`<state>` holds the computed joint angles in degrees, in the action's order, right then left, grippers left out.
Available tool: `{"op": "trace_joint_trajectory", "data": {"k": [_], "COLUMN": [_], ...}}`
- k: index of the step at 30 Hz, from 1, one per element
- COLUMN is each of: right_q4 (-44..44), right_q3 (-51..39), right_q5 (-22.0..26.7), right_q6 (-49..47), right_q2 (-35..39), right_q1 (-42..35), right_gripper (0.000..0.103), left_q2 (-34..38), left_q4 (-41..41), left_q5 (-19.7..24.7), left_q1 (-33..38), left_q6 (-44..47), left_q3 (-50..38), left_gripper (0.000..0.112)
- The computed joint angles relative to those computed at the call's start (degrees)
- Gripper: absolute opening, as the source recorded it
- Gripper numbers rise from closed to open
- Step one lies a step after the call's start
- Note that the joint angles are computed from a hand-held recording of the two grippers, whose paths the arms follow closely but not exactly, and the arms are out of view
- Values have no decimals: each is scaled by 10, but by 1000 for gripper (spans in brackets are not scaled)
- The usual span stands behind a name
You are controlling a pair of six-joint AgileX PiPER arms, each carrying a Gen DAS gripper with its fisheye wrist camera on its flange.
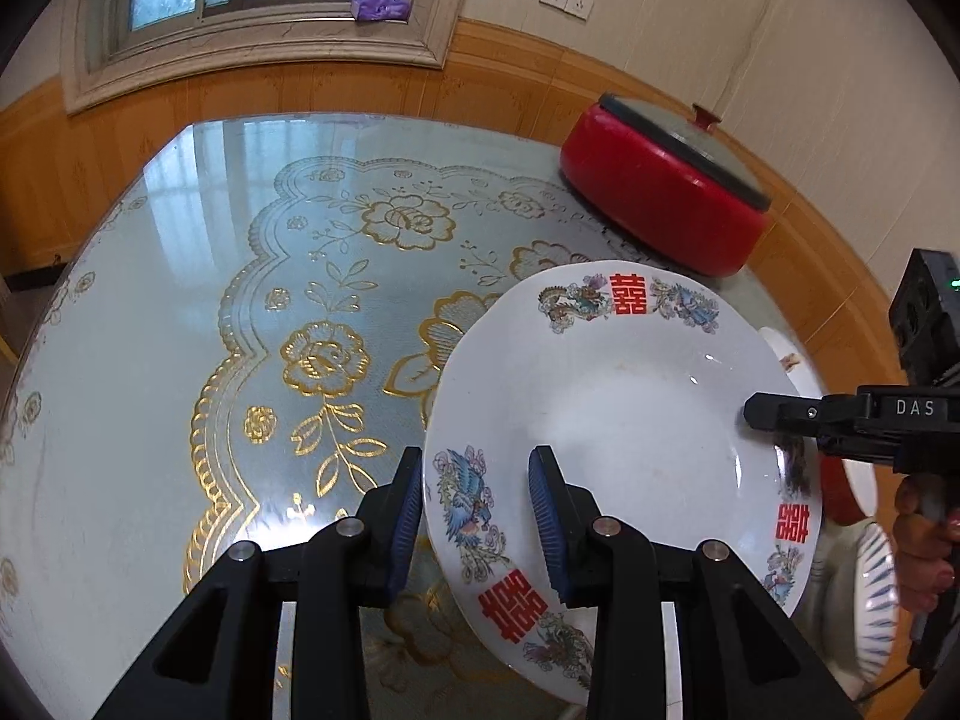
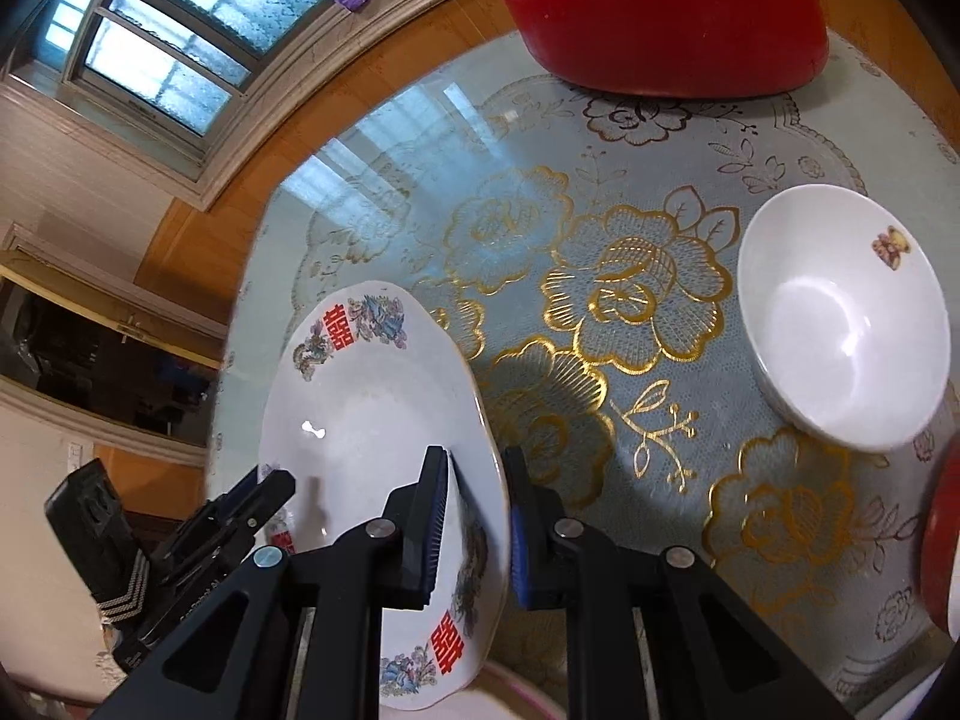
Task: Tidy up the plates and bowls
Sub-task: 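Carry the white plate with the left tool onto the stack held by the right tool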
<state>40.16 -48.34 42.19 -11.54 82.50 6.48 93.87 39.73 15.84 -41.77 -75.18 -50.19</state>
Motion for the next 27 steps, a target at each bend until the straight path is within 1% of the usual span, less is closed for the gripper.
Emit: {"op": "trace_joint_trajectory", "data": {"k": [2, 4, 7, 11, 17, 21, 27], "right_q4": [-3, -17, -22, -22, -35, -53, -77], "right_q3": [12, 22, 36, 65, 118, 157, 215], "right_q5": [25, 38, 50, 71, 92, 102, 94], "right_q6": [-2, 12, 35, 55, 87, 128, 202], "right_q2": [-34, -66, -102, -156, -240, -297, -360], "right_q1": [-15, -17, -14, -15, -11, 6, 48], "right_gripper": [17, 18, 18, 18, 18, 18, 19], "left_q2": [-17, -36, -61, -90, -129, -147, -150], "left_q4": [41, 67, 80, 96, 125, 134, 146], "left_q5": [22, 39, 48, 75, 109, 122, 146], "left_q1": [-27, -50, -75, -117, -186, -232, -293], "left_q6": [-49, -85, -116, -159, -231, -278, -334], "left_q3": [7, 17, 35, 56, 98, 129, 156], "left_gripper": [35, 35, 35, 35, 35, 35, 35]}}
